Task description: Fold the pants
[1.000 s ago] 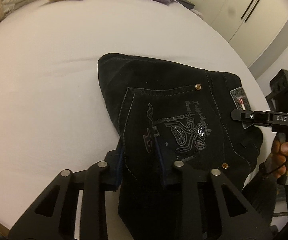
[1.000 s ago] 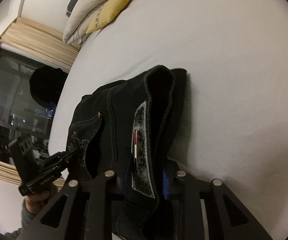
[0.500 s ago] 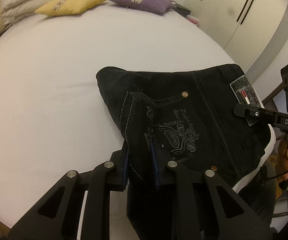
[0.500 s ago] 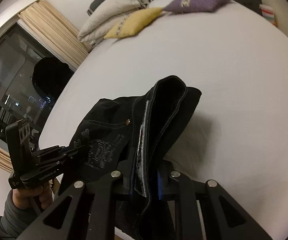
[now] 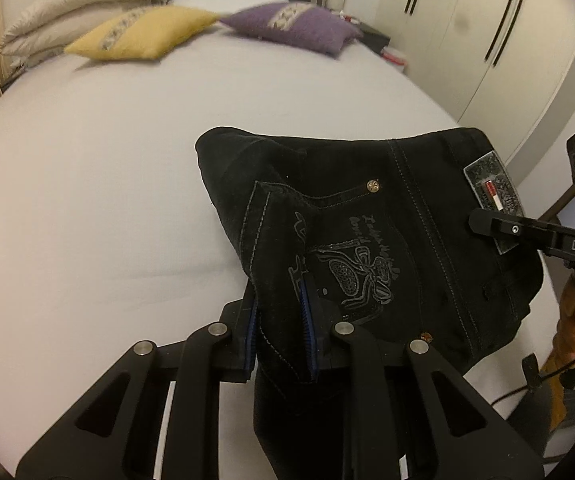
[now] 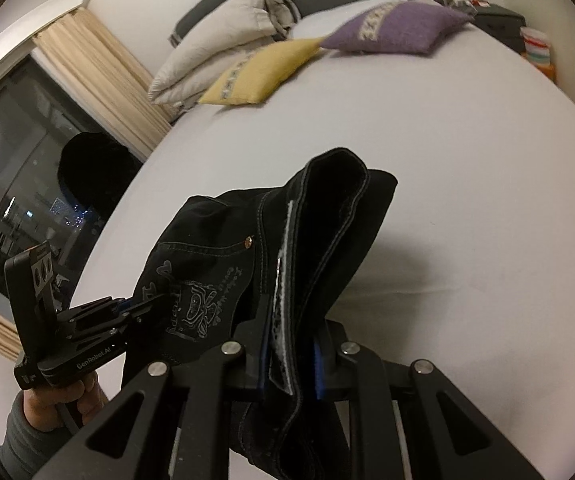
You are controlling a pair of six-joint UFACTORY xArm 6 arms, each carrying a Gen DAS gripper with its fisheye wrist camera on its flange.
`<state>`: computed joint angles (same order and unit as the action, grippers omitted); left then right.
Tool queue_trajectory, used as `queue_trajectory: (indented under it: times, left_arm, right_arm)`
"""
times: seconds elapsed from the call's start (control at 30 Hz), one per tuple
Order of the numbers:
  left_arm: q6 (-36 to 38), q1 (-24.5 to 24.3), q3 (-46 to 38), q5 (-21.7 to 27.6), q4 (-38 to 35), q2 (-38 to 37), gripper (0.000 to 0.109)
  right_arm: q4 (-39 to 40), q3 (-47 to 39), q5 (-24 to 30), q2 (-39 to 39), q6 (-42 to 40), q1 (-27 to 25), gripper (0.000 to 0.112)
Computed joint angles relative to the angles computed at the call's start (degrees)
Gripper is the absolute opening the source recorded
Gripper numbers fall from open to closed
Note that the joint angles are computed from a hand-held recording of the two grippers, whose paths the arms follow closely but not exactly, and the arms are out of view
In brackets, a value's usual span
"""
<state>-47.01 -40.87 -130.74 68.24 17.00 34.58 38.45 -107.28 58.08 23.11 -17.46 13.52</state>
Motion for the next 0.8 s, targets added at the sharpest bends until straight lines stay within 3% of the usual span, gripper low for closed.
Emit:
queue_trajectory:
  times: [0.07,0.13,0.2,0.27,0.33,0.43,0.5,0.57,0.6,0.63,0.73,0.8]
  left_arm:
    - [0.39,0.22,-4.8,2.45,-1.63,4.42,0.017]
    - [-0.25,0.41,0.0,0.72,-2.24,3.14,0.017]
    - [-2.32,0.75,10.88,-6.17,-1.84,-1.93,0.019]
    - [-3.68,0.98,14.72,-10.22,-1.33,-3.21,0.025]
    - [-3.98,1.36,18.29,-14.06,-1.6,-4.38,0.031]
    - [-6.2,1.88,22.56,-17.11,-0.28,-6.54,0.046]
    - [-5.84,2.82,23.06,-18.45,-1.36,-6.76,0.046]
    - [-7.02,2.33,24.16,-18.05,1.7,-8.25,0.047]
    - [-8.42,1.65,25.13,-17.73,4.27,-9.5,0.054]
    - [-9.9,1.18,26.66,-17.95,6.65,-11.02,0.064]
    - [-18.3,-2.49,30.32,-16.67,17.55,-15.91,0.07]
    - [-22.55,-5.84,29.7,-12.87,24.44,-17.48,0.08]
  right_arm:
    - [-0.49,-1.37,0.92,1.91,1.73,-0.38,0.018]
    - [-0.73,-1.32,1.69,3.56,3.14,-1.0,0.018]
    - [-0.15,-0.41,1.72,4.76,4.04,-2.07,0.025]
    - [4.12,0.93,2.77,5.64,3.78,-3.94,0.037]
    - [8.42,2.61,2.67,5.59,1.15,-4.99,0.038]
    - [12.06,5.35,2.08,4.16,-1.8,-5.59,0.044]
    - [12.1,6.98,1.03,2.61,-1.02,-5.75,0.055]
    - [13.66,11.18,-2.64,-0.7,-0.59,-6.46,0.066]
    - [14.1,13.6,-4.86,-2.59,-0.42,-6.74,0.072]
    - [14.19,15.71,-6.94,-4.22,0.08,-7.01,0.074]
    - [13.17,23.04,-12.65,-10.79,2.51,-7.98,0.075]
    - [11.06,29.23,-17.81,-16.86,2.96,-7.52,0.079]
